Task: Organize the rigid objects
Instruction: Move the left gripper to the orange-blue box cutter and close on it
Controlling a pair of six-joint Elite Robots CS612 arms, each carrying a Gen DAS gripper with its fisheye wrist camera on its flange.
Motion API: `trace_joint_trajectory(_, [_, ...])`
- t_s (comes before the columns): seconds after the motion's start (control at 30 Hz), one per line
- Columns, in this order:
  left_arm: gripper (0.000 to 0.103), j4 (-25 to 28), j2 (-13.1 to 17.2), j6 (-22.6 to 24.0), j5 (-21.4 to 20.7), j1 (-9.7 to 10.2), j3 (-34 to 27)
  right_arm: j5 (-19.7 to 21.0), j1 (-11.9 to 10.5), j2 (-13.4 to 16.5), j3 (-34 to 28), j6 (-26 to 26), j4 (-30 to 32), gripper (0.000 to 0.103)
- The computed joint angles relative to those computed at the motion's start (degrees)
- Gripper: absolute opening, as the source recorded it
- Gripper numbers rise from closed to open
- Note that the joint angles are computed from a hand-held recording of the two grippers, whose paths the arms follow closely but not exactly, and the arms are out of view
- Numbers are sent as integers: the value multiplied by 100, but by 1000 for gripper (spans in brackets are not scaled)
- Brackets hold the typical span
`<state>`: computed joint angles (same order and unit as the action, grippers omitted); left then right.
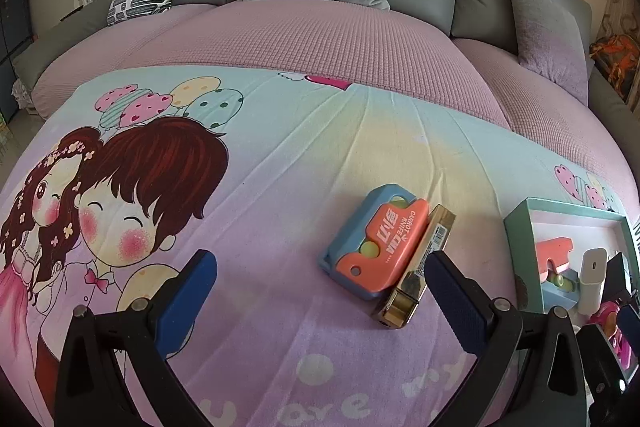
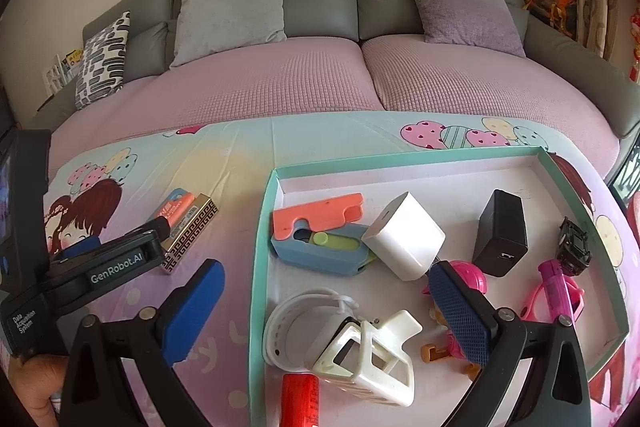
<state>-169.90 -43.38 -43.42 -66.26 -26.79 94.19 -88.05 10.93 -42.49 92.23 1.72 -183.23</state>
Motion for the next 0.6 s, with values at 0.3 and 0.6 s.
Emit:
trace_joint_trajectory(0.3, [103, -13, 158, 507, -72, 38, -240, -75, 35, 26, -48, -41, 50, 103])
trace_joint_trajectory(0.6, [103, 450, 157, 196, 148, 118, -321, -108, 68, 33, -60, -115, 48, 103])
